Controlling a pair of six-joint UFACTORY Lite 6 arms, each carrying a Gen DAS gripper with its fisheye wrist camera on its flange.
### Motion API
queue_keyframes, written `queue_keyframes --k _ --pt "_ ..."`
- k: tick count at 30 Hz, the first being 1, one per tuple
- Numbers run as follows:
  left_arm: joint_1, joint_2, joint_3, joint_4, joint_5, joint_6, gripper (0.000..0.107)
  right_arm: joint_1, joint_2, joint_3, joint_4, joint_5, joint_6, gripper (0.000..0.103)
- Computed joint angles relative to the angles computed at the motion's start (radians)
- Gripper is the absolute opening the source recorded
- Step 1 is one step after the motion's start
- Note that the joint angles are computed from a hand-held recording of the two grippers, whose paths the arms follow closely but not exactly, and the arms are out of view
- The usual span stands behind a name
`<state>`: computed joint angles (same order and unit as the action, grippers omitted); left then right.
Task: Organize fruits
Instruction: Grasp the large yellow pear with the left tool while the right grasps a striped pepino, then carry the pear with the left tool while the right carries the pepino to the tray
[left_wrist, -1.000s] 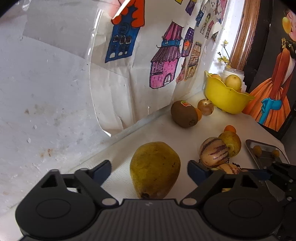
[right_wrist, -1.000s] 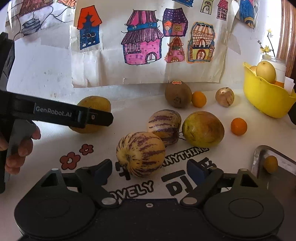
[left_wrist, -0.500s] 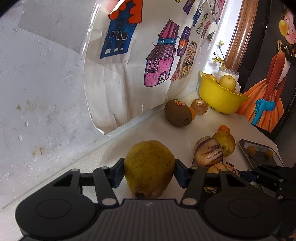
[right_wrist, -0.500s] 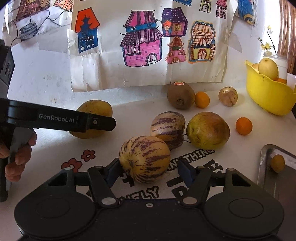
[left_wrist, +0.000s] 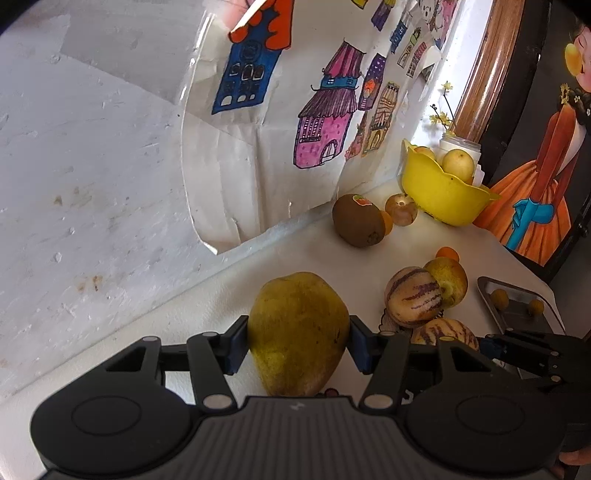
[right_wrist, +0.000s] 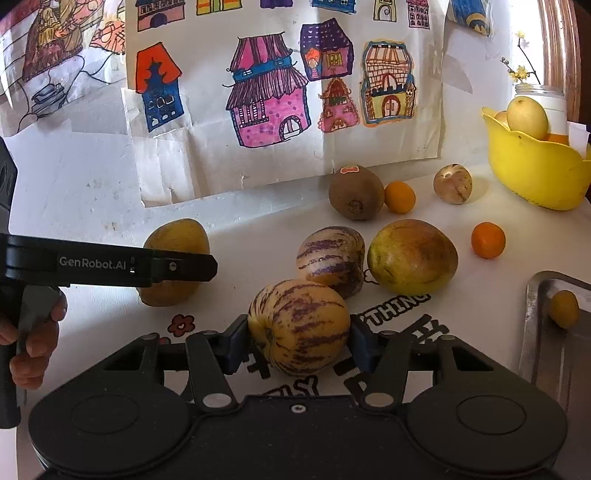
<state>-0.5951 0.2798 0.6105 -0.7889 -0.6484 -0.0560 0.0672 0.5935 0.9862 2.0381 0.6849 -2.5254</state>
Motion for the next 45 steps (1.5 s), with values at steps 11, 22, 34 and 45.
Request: queue_keyframes --k 11,22,34,45 --pt "-0.084 -0.038 -0.016 -0.114 0.027 0.058 0.059 -0.074 -0.121 -0.15 -0.089 0.03 -0.006 0.057" --pt "-0.197 -0.009 0.049 -0.201 0.071 0.086 0.059 -0.321 -0.274 -0.303 -0.326 0.134 0.086 0.057" --pt "-0.317 0.139 0.27 -0.278 0.092 0.132 0.059 -0.638 -0.303 -0.277 -0.551 0.244 0.171 0.057" --pt "-0.335 0.344 0.64 -0.409 0.169 0.345 0.059 -0.82 -0.146 -0.08 -0.584 0.274 0.203 0.057"
